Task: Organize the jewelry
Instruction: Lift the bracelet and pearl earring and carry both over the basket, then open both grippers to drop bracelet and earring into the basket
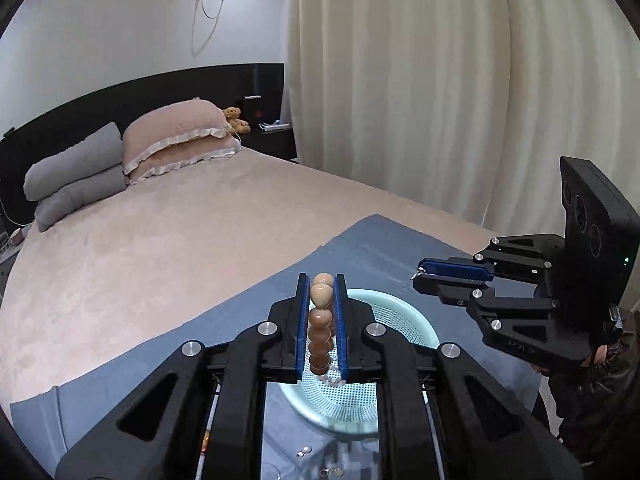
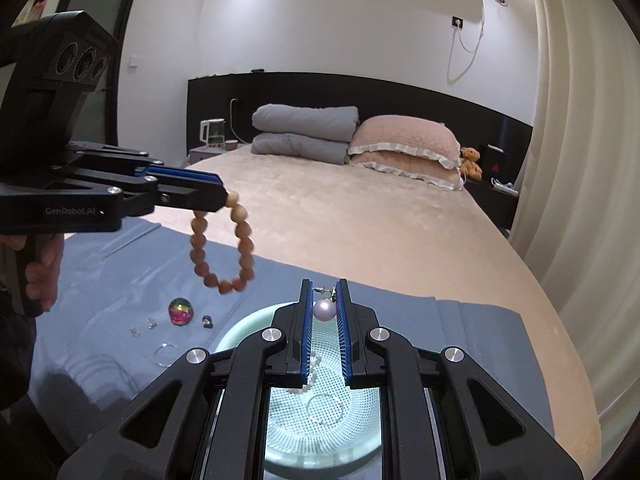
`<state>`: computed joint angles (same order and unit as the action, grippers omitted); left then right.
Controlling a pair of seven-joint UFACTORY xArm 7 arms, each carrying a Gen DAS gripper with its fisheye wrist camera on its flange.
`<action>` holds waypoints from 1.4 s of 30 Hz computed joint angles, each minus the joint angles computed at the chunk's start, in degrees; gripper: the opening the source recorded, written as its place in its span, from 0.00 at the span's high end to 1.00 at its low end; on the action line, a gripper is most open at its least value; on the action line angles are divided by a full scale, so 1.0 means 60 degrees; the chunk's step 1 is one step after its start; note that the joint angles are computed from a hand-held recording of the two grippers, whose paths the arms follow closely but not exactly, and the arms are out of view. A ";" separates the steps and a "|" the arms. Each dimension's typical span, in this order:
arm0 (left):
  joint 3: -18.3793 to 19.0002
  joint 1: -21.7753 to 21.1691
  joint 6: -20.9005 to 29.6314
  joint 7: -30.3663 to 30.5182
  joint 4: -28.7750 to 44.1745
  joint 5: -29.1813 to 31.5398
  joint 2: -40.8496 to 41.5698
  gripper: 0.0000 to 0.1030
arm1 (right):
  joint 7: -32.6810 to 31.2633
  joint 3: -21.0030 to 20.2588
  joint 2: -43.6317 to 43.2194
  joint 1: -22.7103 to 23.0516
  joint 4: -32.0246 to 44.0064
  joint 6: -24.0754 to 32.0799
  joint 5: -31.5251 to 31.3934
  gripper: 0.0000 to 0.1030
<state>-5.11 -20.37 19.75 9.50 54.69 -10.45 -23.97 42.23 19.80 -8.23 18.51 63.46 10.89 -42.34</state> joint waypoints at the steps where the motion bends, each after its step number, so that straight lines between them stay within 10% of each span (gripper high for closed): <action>1: 0.0038 -0.0101 -0.0017 0.0046 0.0166 -0.0100 0.0351 0.88 | -0.0014 -0.0037 0.0127 -0.0013 0.0019 -0.0002 0.0055 0.89; 13: -0.0268 0.0075 0.0527 0.0092 0.0648 -0.0945 0.3123 0.88 | -0.1196 -0.1201 0.1935 0.0930 -0.0148 -0.0010 0.1980 0.89; 24: -0.0570 0.0388 0.0350 -0.0934 0.0040 0.0128 0.2776 0.87 | -0.1009 -0.1736 0.2070 0.1523 -0.0274 -0.0008 0.2056 0.88; 36: -0.0439 0.0684 0.0681 -0.1128 -0.0646 0.0898 0.0647 0.59 | 0.0585 -0.1069 0.0911 0.1172 -0.0380 0.0442 -0.0015 0.61; 38: -0.0517 0.0965 0.0651 -0.1481 -0.0990 0.1255 0.0060 0.36 | 0.0993 -0.0824 0.0736 0.1073 -0.0349 0.0519 -0.0569 0.58; 42: -0.0329 0.1337 0.0713 -0.1944 -0.1719 0.1540 -0.1118 0.23 | 0.1221 -0.0390 0.0681 0.1091 -0.0063 0.0843 -0.1241 0.52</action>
